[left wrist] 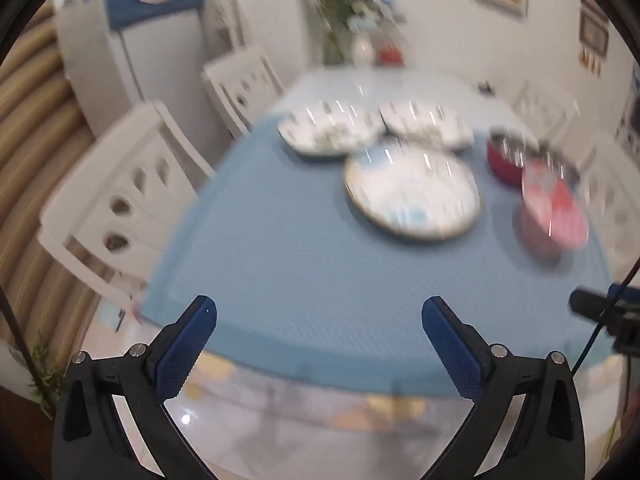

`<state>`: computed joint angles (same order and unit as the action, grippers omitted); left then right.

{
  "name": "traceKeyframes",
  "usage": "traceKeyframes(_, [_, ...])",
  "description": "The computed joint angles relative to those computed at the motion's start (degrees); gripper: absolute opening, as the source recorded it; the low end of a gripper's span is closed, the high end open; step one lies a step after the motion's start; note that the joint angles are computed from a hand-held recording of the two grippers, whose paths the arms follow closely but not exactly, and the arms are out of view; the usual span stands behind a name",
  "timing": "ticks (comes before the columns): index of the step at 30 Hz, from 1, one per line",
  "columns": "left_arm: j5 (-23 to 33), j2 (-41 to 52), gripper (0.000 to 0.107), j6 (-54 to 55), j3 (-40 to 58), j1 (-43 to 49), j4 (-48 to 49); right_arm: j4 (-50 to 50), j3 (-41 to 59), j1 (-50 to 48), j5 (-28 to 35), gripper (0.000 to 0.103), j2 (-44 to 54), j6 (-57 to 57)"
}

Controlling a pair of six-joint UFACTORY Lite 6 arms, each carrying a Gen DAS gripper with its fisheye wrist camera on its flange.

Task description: Organize plates and bowls

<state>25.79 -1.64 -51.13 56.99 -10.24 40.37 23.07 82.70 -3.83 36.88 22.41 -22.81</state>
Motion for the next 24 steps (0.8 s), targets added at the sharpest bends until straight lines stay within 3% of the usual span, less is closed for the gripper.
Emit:
traceKeyframes(1, [-1.0,-0.5,0.102,3.6,1.4,1.9,-2.4,-2.1,-0.3,3.2,-0.4,0.103,-4.1,3.3])
traceKeyframes(3, [-1.7,-1.2,0.102,14.0,5.5,5.5,-10.2,-6.5,-3.4,7.6,-7.5,0.103,-10.8,14.3])
traceKeyframes(5, [-2.4,-0.8,0.102,21.5,8.8,8.1,-15.4,-15.7,-2.0,11.6,-14.0,0.103,-10.9,25.2])
traceKeyframes(8, [-2.6,2.6,0.102,31.7,15.4,11.1,-22.8,-33.6,1.4,16.0,-14.9,0.103,-9.2,43.2])
traceKeyframes(10, [-2.8,6.3,0.102,36.4,19.8,12.7,-25.5,-45.5,8.8,18.5,-10.4,0.103,-4.0,55.2])
traceKeyframes(12, [-3.9,9.6,0.102,42.7,23.1,14.4,-30.1,-56.5,18.1,23.4,-0.4,0.103,2.2,66.1])
traceKeyframes(14, [-3.9,12.9,0.102,50.3,26.9,16.2,-36.5,-61.7,24.6,26.2,4.5,0.103,6.8,69.6])
traceKeyframes(17, [-2.5,18.7,0.102,61.1,33.2,18.1,-47.2,-55.5,37.5,26.3,11.1,0.103,14.7,63.4])
traceKeyframes(19, [-2.2,22.7,0.102,63.4,37.1,18.3,-49.2,-52.4,43.5,25.8,13.0,0.103,19.8,61.5])
traceKeyframes(24, [2.3,34.2,0.102,76.1,48.4,19.9,-60.8,-53.6,52.3,27.3,17.5,0.103,27.9,62.0])
